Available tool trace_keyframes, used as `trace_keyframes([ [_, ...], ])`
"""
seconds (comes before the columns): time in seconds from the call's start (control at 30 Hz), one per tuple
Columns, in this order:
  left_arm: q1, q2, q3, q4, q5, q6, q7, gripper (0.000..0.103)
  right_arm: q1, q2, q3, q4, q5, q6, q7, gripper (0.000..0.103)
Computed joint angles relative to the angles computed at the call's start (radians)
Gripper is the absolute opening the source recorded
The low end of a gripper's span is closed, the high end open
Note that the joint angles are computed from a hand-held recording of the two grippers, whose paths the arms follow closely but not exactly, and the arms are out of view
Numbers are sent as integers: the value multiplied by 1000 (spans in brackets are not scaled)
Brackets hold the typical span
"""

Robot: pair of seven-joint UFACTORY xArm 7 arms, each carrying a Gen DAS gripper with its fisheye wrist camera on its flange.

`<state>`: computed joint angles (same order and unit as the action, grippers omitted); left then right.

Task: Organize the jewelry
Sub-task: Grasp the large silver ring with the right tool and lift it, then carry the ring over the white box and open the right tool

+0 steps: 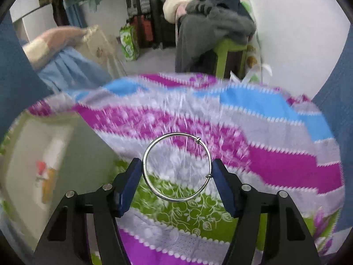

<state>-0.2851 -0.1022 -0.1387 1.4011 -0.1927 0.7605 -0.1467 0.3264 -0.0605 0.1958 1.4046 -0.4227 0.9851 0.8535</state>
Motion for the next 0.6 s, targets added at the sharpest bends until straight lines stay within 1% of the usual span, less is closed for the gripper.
trace_keyframes([
  [0.13,2,4,-1,52,20,24,-4,65,7,3,10,111,-10,59,11,63],
  [0.3,8,3,0,114,61,58,7,65,47,60,29,294,-70,131,7,63],
  [0.4,14,-5,7,135,53,65,22,65,93,120,31,417,-105,165,-7,63],
  [0.5,23,-18,11,139,62,66,19,65,147,188,17,519,-122,174,-14,63],
  [0.6,31,-37,14,125,65,59,15,65,202,242,-3,587,-121,177,-19,63],
])
